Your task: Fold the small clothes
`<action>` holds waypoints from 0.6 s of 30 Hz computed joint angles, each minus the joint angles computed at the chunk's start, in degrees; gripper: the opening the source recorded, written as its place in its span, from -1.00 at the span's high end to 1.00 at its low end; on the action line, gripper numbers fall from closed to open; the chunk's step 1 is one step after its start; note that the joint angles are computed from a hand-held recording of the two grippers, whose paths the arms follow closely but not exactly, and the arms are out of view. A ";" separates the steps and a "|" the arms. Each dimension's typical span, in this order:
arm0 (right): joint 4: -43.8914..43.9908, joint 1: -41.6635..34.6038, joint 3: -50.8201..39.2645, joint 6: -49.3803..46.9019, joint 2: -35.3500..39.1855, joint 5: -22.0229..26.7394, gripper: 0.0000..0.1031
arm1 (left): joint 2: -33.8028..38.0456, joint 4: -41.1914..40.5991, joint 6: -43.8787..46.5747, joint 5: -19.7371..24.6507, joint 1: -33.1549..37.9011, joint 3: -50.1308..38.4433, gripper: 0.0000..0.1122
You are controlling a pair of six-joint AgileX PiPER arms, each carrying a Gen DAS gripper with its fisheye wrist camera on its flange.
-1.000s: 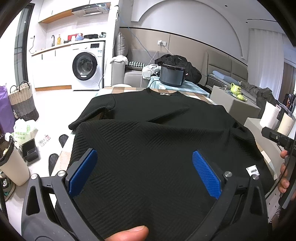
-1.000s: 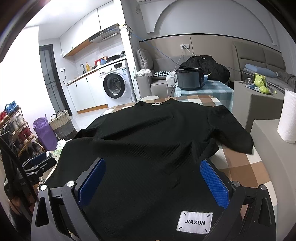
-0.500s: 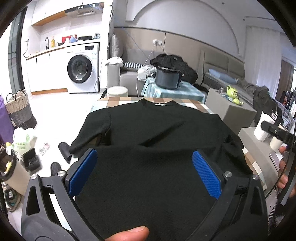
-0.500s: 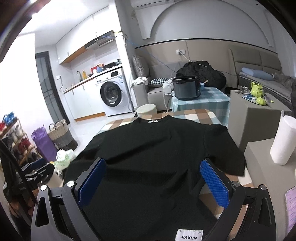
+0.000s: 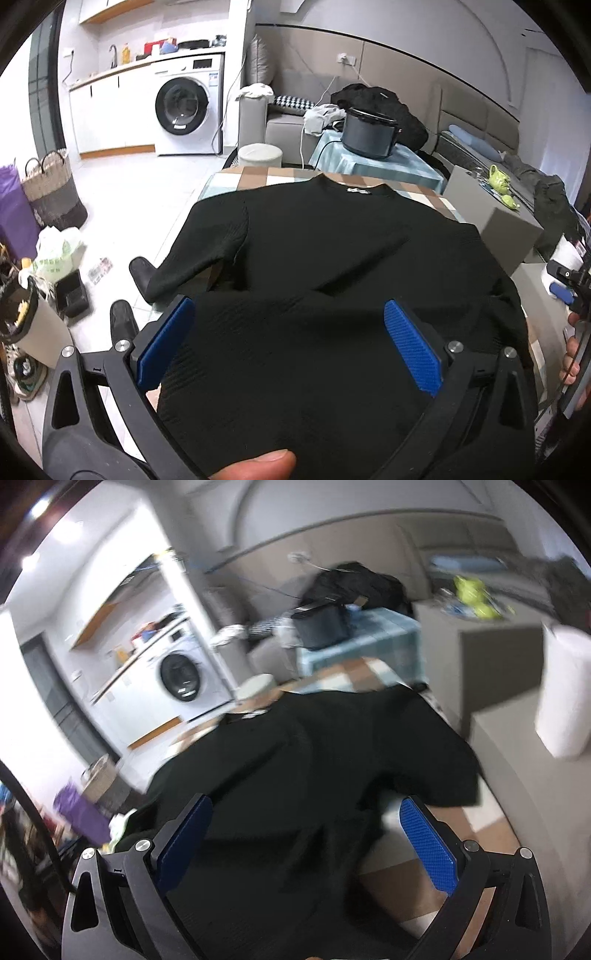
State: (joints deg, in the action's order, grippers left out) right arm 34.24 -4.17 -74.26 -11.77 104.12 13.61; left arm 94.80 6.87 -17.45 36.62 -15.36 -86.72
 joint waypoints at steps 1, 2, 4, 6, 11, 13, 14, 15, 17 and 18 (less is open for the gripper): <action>0.32 -1.14 -0.83 0.57 1.30 0.34 -0.96 | 0.97 0.01 -0.23 -0.92 0.33 -0.01 -0.82; -0.97 -2.18 -2.15 2.56 2.65 1.39 -0.92 | 2.03 0.24 -0.60 -1.17 0.62 -0.51 -0.82; -2.71 -4.31 -5.06 5.95 5.42 4.20 -0.79 | 4.14 0.00 -0.36 -1.75 1.31 -1.28 -0.82; 1.19 -7.00 -6.48 4.78 7.85 6.07 -0.79 | 7.11 -1.02 0.57 -1.75 2.05 -3.50 -0.82; 13.02 -12.71 -9.48 -1.06 13.66 10.17 -0.57 | 12.76 -3.70 2.85 -1.80 3.20 -7.67 -0.82; 9.06 -13.86 -13.24 3.97 16.81 12.11 -0.52 | 14.66 -4.63 3.48 -1.76 3.55 -9.05 -0.82; 6.45 -14.17 -14.85 6.77 17.99 13.01 -0.50 | 15.67 -4.85 3.57 -1.56 3.69 -9.82 -0.82; 4.52 -14.57 -16.27 9.22 19.02 14.10 -0.44 | 16.40 -4.89 3.52 -1.23 3.75 -10.43 -0.82; 3.29 -15.20 -17.98 11.52 20.27 15.99 -0.43 | 17.54 -5.17 3.61 -0.96 3.98 -11.38 -0.82; 4.80 -15.51 -18.04 10.59 20.55 16.63 -0.43 | 17.93 -5.39 3.72 -1.03 4.11 -11.65 -0.82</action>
